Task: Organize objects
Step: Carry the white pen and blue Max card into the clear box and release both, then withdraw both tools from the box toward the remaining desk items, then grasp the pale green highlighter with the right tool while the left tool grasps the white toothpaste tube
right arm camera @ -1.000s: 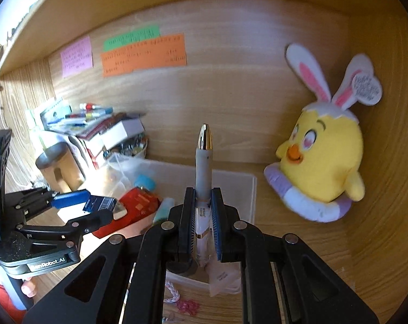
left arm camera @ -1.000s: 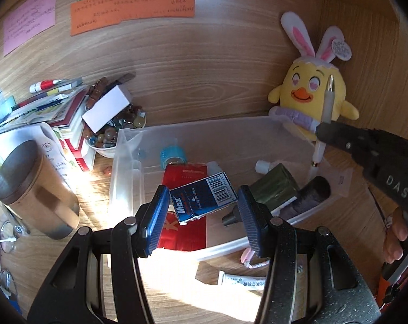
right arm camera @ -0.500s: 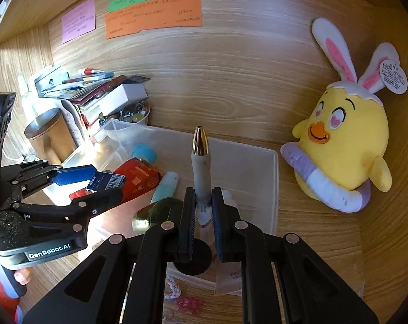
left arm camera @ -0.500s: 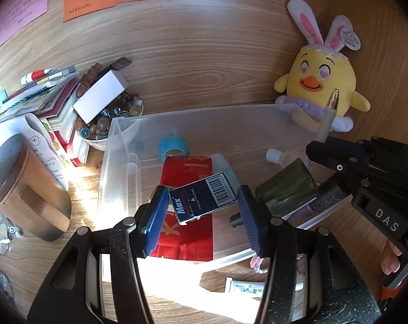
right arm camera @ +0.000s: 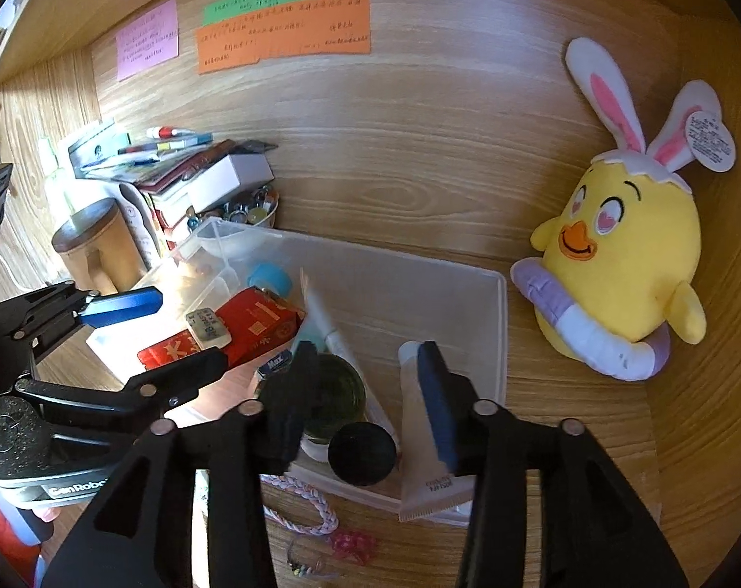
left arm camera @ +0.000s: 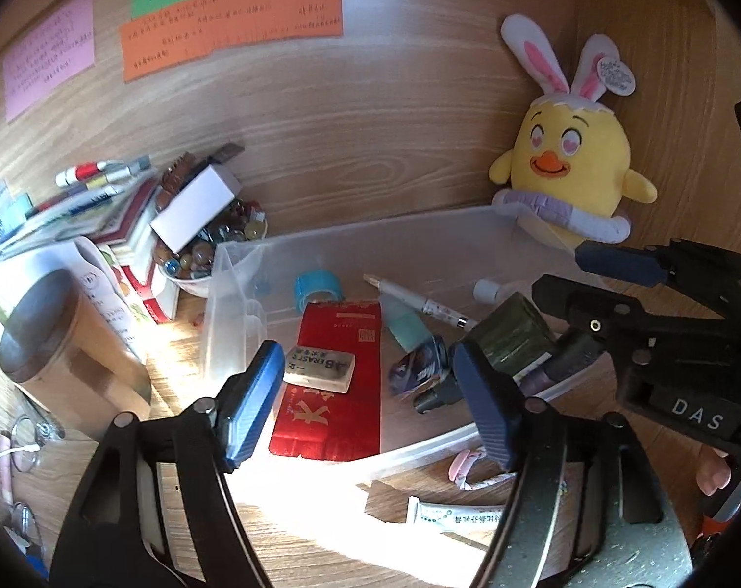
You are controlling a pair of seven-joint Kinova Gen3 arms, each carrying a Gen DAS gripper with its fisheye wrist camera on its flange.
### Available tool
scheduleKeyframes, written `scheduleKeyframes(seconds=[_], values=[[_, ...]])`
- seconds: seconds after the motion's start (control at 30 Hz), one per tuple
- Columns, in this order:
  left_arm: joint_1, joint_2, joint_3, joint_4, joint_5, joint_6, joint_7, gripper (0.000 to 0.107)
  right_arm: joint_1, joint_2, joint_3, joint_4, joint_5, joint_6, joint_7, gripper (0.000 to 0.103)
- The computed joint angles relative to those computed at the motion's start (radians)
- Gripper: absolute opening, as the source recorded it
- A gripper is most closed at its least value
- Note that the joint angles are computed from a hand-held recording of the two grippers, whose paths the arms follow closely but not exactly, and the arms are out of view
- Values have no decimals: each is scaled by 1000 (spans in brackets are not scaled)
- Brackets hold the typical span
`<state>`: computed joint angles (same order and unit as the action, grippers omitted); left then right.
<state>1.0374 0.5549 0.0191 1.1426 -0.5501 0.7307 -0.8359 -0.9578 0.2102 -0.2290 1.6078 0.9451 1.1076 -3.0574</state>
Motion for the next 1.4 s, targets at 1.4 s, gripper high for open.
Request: scheduleKeyframes(seconds=[1.4], values=[[16, -55, 81, 187, -33, 11, 140, 99, -136, -2, -92, 184, -118, -10, -325, 73]])
